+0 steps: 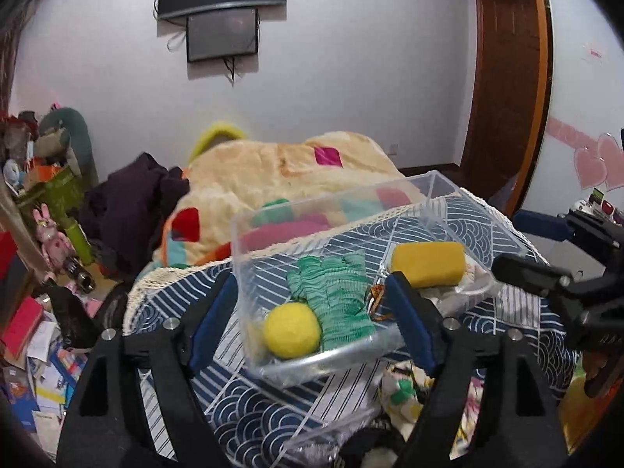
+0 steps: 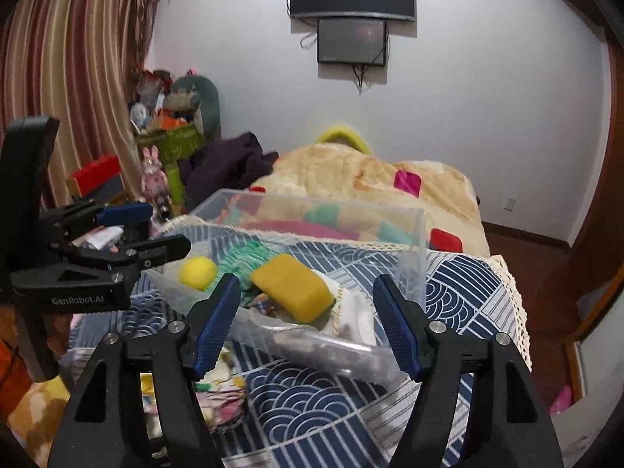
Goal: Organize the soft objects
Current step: 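Place the sponge and green glove into the clear box, opening both grippers, then grasp the floral scrunchie with the right gripper while the left grasps the black headband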
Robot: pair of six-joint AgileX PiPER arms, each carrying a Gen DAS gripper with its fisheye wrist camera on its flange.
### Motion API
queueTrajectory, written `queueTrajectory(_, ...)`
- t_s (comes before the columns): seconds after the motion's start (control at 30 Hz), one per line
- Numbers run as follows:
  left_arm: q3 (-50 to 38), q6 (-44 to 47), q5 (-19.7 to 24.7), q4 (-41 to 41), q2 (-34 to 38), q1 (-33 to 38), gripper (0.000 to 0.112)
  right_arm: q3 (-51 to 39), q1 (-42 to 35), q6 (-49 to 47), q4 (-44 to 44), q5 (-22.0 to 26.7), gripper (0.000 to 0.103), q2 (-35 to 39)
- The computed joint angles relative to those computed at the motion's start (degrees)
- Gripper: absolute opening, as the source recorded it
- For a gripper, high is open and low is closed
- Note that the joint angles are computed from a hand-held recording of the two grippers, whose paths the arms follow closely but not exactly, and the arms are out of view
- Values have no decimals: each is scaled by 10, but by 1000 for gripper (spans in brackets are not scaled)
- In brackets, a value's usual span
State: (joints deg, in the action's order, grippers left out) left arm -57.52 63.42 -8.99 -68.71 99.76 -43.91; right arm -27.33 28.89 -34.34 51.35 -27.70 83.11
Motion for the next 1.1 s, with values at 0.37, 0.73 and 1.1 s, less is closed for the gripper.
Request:
queueTrajectory(0.37, 128, -160, -34, 160, -57, -19, 90, 30, 66, 66, -39, -23, 68, 34)
queueTrajectory(0.73, 224, -424, -56, 407, -64, -20, 87, 37, 87, 218, -174, -11, 68, 104)
queueTrajectory(1.1, 199, -616, -50, 604, -18, -15, 41, 7, 33, 343, -329, 5, 37, 151)
